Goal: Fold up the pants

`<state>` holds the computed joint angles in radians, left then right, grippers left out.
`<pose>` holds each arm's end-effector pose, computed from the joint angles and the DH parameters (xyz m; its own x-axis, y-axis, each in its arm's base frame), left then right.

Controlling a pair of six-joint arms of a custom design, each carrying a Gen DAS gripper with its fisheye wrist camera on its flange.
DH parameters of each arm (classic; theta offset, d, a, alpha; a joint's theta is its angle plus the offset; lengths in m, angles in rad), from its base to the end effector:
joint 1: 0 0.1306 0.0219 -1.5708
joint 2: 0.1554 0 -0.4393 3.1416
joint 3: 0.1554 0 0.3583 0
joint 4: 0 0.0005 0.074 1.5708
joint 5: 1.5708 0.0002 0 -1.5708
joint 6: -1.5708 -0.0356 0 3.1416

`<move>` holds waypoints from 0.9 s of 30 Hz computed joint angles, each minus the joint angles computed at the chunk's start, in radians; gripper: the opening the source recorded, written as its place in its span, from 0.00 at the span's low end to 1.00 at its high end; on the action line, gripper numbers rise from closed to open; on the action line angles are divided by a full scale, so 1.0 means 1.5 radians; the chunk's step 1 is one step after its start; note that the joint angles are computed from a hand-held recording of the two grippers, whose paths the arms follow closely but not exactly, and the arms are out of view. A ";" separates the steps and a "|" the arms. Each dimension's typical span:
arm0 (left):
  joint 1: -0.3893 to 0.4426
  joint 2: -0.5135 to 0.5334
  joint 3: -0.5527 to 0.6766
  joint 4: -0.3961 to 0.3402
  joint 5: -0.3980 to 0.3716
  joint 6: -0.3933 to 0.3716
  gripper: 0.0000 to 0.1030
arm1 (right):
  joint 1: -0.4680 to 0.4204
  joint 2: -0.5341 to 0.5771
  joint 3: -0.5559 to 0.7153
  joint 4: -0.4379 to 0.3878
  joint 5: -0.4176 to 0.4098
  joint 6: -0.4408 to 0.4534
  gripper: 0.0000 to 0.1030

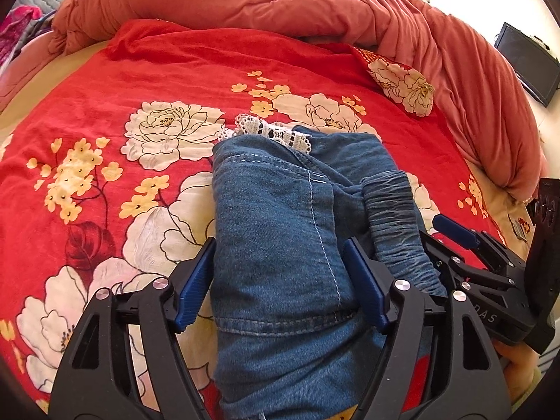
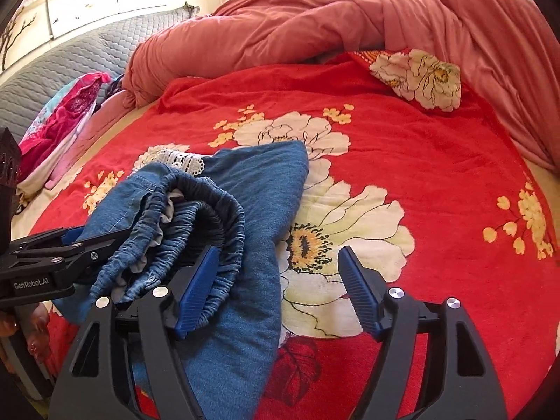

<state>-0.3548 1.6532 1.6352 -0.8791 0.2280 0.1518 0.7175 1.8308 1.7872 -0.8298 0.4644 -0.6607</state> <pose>0.5140 -0.1995 0.4660 -0.7956 0.1377 -0.5900 0.3544 0.8956 -0.2690 0.4817 0.3985 0.4357 -0.6838 0.1315 -0.7178 0.0614 0.9905 0.1230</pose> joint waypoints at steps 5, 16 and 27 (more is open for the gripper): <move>0.001 -0.007 -0.002 0.003 0.000 0.002 0.71 | 0.009 -0.017 -0.015 0.020 0.027 0.007 0.68; 0.005 -0.033 -0.016 0.013 -0.002 0.006 0.85 | 0.029 -0.061 -0.062 0.084 0.087 0.019 0.89; 0.013 -0.082 -0.053 0.050 -0.024 0.006 0.91 | 0.045 -0.087 -0.092 0.132 0.155 0.036 0.95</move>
